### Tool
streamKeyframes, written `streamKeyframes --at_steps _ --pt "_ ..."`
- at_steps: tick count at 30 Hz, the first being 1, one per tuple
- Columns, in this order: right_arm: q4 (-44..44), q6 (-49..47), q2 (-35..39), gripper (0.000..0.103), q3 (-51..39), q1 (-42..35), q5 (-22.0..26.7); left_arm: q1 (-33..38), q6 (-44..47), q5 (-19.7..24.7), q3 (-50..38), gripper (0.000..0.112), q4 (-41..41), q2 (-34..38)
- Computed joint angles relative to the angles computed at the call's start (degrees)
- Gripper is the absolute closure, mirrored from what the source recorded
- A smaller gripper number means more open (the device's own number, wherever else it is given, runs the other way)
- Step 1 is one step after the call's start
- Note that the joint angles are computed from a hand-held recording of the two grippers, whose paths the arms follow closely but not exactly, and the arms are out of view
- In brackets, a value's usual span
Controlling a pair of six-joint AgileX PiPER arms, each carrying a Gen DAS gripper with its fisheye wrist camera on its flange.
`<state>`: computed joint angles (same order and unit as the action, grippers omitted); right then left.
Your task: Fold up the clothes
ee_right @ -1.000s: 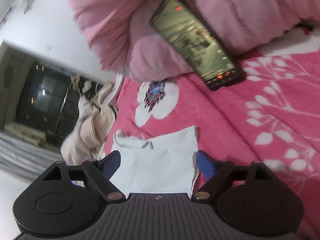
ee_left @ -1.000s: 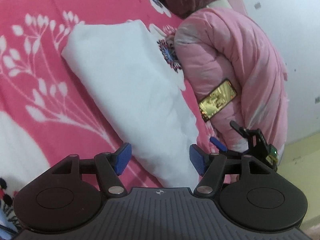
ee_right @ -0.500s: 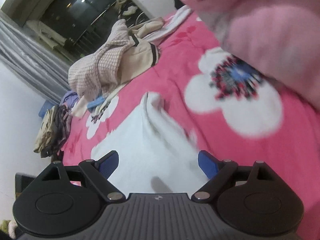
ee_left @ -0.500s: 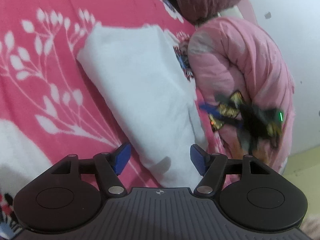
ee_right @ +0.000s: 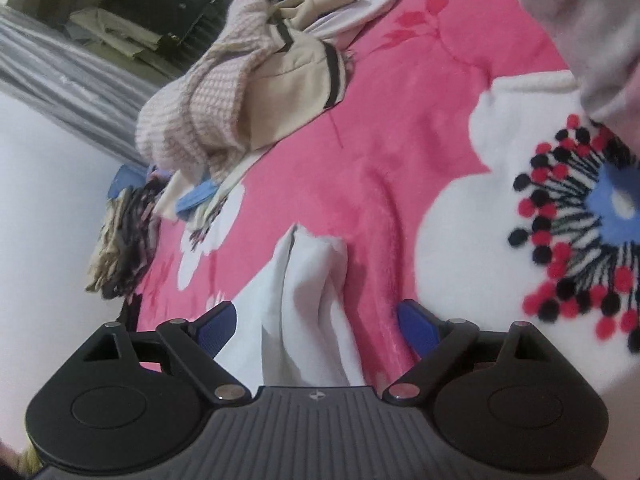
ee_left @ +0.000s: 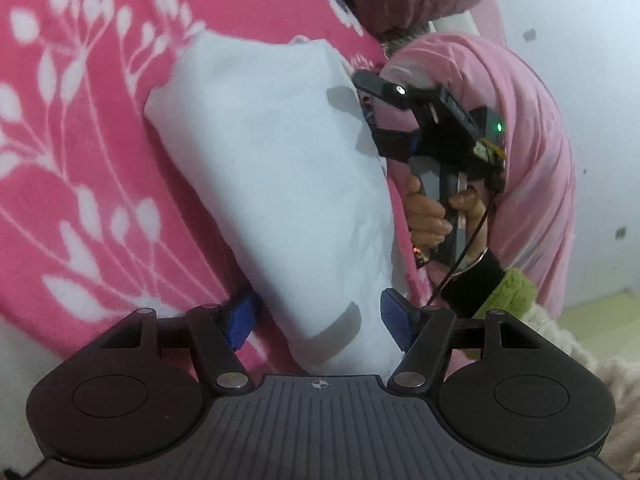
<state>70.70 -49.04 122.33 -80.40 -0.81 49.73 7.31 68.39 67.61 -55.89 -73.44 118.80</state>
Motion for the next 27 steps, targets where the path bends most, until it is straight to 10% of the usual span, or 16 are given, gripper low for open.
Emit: streamKeyframes --at_steps 8,17,27 --pt "-9.3 -4.5 -6.1 0.012 8.3 -4.3 15.8 0.0 -0.3 1.0 -0.7 0.046 0.6 0.9" --pt "-6.7 -0.2 -1.9 0.019 2.7 -3.2 14.2 -1.8 2.4 -5.2 4.0 0.056 -3.1 -3.0" --pt "-11.8 7.1 -8.9 0.087 4.9 -1.0 15.1 -0.8 -5.0 -4.7 3.4 0.104 -4.4 -3.0"
